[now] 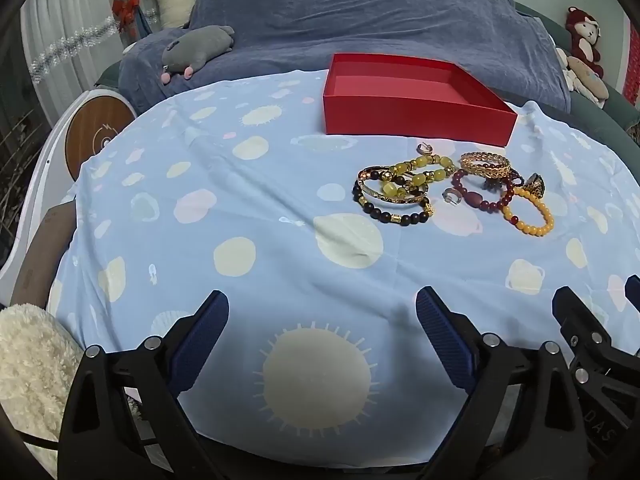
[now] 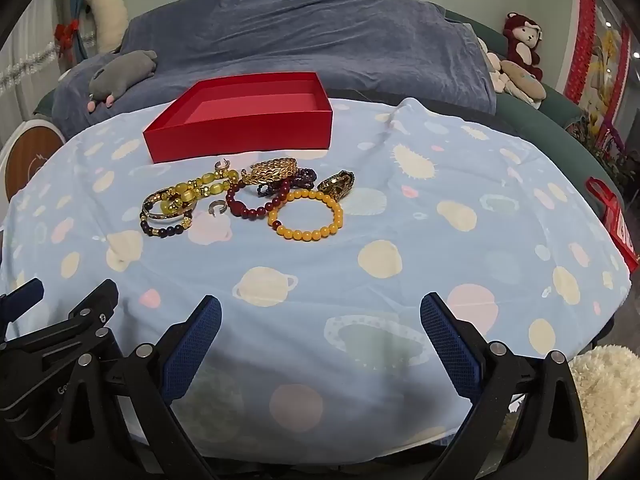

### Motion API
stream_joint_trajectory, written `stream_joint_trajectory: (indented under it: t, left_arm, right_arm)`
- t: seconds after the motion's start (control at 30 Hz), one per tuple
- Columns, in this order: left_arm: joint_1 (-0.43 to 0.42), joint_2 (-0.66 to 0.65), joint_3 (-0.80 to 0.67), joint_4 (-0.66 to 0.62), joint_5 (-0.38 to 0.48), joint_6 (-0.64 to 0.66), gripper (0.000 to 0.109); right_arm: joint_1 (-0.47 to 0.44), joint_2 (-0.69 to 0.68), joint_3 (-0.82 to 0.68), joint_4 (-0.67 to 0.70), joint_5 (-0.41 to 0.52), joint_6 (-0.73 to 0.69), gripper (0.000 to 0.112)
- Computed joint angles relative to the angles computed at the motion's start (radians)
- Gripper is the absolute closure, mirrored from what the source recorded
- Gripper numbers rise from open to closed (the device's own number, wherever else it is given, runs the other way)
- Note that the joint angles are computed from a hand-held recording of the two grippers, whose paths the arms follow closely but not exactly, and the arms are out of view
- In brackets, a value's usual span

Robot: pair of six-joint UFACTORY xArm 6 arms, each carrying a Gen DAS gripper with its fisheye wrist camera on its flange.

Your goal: Organize jewelry

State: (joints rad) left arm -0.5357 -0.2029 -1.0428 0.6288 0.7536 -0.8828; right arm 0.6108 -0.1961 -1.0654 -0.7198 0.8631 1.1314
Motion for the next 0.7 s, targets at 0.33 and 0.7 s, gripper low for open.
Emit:
stream_joint_trajectory:
  t: [0.33,0.7]
  left_arm:
    - [-0.023,-0.039,0.024,0.032,0.028,-0.062,0.018]
    - [0.008,0.002,0.000,-0.026,-0.005,0.016,0.019]
  right_arm:
    - [0.000,-0.024,0.021,0.010,-0.032,0.000,0.016]
    - [-0.004,-0.003,0.006,0.012,-0.020,-0.009,0.016]
